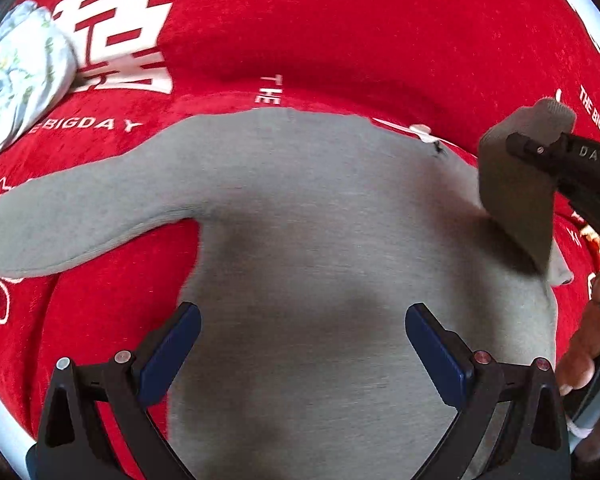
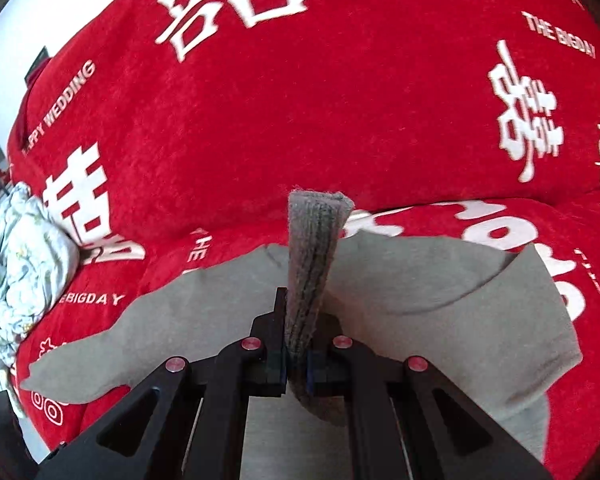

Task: Fold small clothes
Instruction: 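Lay the sleeve across the sweater body and open the right gripper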

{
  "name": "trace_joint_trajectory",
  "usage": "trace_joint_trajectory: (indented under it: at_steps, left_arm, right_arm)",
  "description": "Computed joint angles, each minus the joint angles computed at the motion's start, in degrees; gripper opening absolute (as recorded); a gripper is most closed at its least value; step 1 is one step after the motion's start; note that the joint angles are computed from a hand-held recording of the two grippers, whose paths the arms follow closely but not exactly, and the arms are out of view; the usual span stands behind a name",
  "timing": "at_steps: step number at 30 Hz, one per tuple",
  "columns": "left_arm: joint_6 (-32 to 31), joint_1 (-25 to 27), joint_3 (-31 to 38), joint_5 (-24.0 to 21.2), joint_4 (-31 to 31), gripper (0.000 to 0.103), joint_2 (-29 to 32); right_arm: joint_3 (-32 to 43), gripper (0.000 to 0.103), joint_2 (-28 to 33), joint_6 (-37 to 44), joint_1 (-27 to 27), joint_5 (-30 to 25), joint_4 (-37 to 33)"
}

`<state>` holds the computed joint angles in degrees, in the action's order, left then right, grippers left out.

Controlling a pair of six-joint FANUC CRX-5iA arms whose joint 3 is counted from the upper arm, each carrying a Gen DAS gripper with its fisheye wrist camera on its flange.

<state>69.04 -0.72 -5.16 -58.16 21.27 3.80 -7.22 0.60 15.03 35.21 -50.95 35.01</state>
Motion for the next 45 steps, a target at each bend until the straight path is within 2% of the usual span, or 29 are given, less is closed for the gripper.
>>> trace_joint_trajectory:
  at_steps: [13, 34, 38, 42, 45]
  left_arm:
    - [-1.0, 3.2, -1.7, 0.1, 2.4, 0.103, -1.3]
    - [-0.3, 5.5, -2.8, -0.8, 2.8, 0.103, -1.1]
    - [-0.3, 6.1, -3.3, -0.6, 4.1, 0.103, -1.1]
    - [0.1, 7.1, -3.8, -0.7, 6.1, 0.103, -1.5]
    - [0.3, 7.1, -3.4, -0.7, 5.7, 0.103, -1.7]
  right_arm:
    - [5.7, 0.007, 6.2, 4.2, 3.6, 0.1, -3.6]
    - [9.1, 0.008, 12.7, 9.8, 4.9, -2.0, -9.5]
    - [9.2, 0.02, 12.3, 12.7, 4.7, -0.2, -12.3]
    - [9.0, 0.061, 10.3, 16.9, 4.4, 2.8, -15.3]
    - [6.1, 0.067, 7.4, 13.8, 4.2, 4.3, -11.3]
